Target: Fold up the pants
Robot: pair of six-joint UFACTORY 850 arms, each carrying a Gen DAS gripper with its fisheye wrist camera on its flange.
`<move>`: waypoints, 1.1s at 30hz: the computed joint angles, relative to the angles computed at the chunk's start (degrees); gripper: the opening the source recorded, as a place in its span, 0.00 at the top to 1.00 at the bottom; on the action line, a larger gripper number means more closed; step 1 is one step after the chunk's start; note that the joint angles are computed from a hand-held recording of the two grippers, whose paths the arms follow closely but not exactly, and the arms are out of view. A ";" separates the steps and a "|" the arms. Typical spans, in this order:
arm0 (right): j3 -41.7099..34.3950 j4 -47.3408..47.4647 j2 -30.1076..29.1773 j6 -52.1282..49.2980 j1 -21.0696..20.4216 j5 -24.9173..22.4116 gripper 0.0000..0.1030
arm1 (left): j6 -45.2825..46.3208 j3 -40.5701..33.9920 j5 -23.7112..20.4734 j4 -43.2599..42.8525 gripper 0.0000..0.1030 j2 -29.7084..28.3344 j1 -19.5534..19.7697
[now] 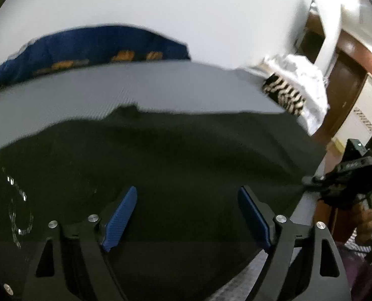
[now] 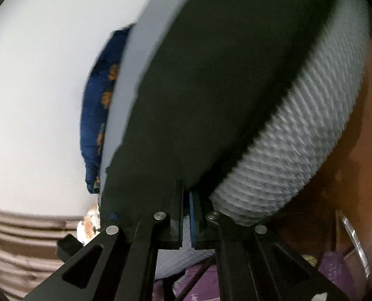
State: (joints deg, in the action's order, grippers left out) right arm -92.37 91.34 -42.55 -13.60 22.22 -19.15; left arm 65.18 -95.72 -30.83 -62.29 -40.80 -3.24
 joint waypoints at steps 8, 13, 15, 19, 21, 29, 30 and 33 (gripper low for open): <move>-2.08 3.93 -0.57 -6.70 0.35 -1.98 0.66 | -0.10 1.11 0.67 -1.25 0.20 0.60 1.44; -5.96 5.90 -3.82 -7.35 0.95 -7.16 0.64 | -0.13 2.04 0.84 -1.60 0.20 1.71 2.09; -6.70 7.62 -4.59 -7.55 1.36 -7.88 0.64 | 0.09 2.61 0.86 -1.94 0.20 2.22 2.39; -9.61 3.14 -6.19 -4.12 2.23 -7.71 0.63 | -0.21 3.32 0.58 -2.03 0.20 2.67 2.79; -11.24 -1.86 -6.82 -0.75 2.69 -7.21 0.64 | -0.41 3.50 0.61 -1.98 0.20 2.70 2.81; -10.25 0.10 -6.29 -2.84 2.56 -10.31 0.94 | 0.78 4.30 2.49 -1.51 0.20 3.09 2.94; -9.87 0.94 -6.08 -3.32 2.49 -10.90 0.94 | 0.88 4.30 2.50 -1.57 0.20 3.05 3.19; -10.37 -4.38 -6.66 0.87 2.40 -11.34 0.95 | 2.08 4.43 2.64 -2.35 0.20 2.84 3.77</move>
